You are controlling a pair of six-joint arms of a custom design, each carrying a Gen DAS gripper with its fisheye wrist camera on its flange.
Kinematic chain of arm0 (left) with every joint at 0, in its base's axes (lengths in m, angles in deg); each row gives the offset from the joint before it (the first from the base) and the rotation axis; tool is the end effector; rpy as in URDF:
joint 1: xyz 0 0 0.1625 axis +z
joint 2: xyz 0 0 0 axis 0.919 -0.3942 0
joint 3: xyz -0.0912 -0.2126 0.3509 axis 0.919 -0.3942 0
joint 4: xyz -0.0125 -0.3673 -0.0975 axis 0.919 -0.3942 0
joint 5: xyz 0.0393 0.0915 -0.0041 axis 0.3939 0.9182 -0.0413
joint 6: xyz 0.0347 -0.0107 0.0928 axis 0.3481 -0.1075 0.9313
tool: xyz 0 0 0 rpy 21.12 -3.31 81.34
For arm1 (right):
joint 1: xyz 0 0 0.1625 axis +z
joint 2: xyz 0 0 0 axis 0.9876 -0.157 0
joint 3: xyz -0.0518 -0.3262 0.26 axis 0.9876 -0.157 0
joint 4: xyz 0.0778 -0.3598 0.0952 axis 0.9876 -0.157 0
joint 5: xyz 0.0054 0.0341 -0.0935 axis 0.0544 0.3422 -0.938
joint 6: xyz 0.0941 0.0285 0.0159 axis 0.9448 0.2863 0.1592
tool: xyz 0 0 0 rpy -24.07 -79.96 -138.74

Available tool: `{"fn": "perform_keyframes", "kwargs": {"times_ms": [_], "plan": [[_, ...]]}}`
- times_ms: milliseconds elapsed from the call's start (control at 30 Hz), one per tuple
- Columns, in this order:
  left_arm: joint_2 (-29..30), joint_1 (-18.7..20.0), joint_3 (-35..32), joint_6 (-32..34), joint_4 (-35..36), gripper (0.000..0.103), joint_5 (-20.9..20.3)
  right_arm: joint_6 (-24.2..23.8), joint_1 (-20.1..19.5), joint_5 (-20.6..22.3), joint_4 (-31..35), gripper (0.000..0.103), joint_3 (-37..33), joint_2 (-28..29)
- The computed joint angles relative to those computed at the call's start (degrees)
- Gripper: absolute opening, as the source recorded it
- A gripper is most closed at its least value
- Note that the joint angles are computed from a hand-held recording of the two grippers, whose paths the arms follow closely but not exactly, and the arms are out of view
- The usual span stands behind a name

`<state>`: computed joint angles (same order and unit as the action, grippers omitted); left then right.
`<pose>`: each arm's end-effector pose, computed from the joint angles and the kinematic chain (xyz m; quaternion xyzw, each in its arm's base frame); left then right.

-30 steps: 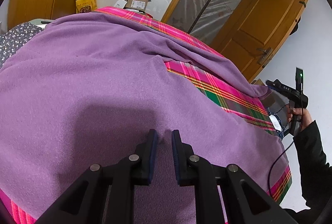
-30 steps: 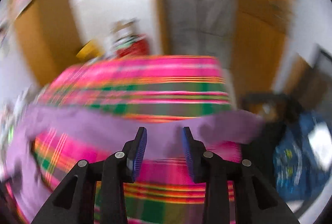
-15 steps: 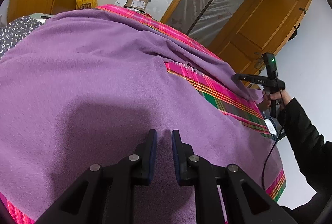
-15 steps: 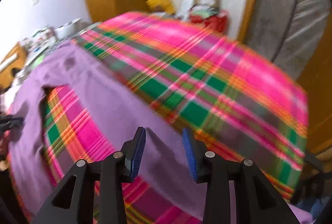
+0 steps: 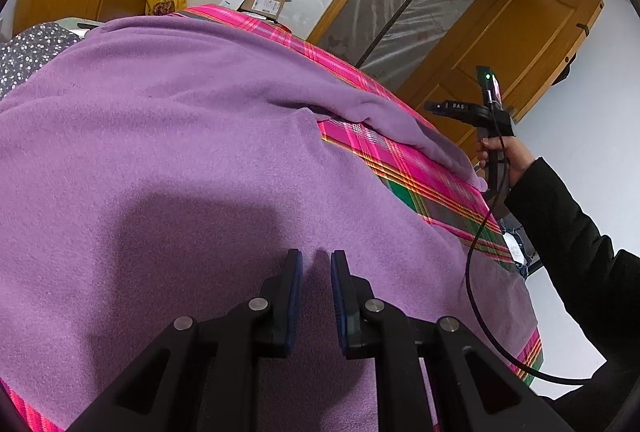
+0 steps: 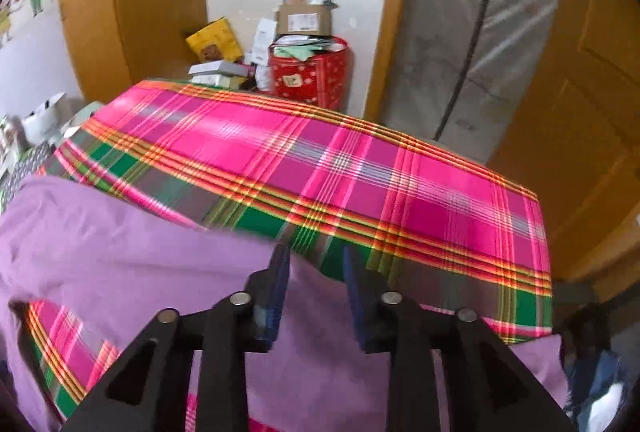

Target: Fold clothes

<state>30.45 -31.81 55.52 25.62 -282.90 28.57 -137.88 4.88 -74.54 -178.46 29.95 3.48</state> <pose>-0.2236 -0.4120 -0.0285 -0.0216 0.8967 -0.4205 0.1366 0.0530 -0.8277 0.2691 0.4314 -0.8461 0.1951 0.2449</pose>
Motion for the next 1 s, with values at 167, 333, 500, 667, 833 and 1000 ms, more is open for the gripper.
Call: {"fn": "perform_keyframes", "kwargs": {"times_ms": [167,333,500,667,833,1000], "plan": [[-1.37,-0.03,0.28,-0.76,2.77,0.015,-0.14,-1.27,-1.97,6.41,-1.99,0.032,9.28,-6.78],[-6.58,-0.62,-2.25,-2.03,17.25,0.015,0.28,-10.35,-4.43,7.39,-4.66,0.032,20.27,-13.88],[-8.9,-1.36,-7.7,2.88,27.98,0.015,7.91,-16.03,-6.37,4.57,-8.04,0.032,26.34,-16.29],[-7.24,2.49,-17.39,9.32,38.54,0.016,11.38,-14.38,-7.51,5.51,-7.57,0.033,25.65,-16.13],[-4.29,7.14,-24.97,14.7,45.17,0.016,10.69,-14.18,-8.24,5.83,-6.65,0.034,24.35,-16.16],[-2.54,9.35,-27.78,18.11,45.59,0.016,9.64,-15.31,-9.08,5.75,-5.36,0.034,23.06,-15.94]]}}
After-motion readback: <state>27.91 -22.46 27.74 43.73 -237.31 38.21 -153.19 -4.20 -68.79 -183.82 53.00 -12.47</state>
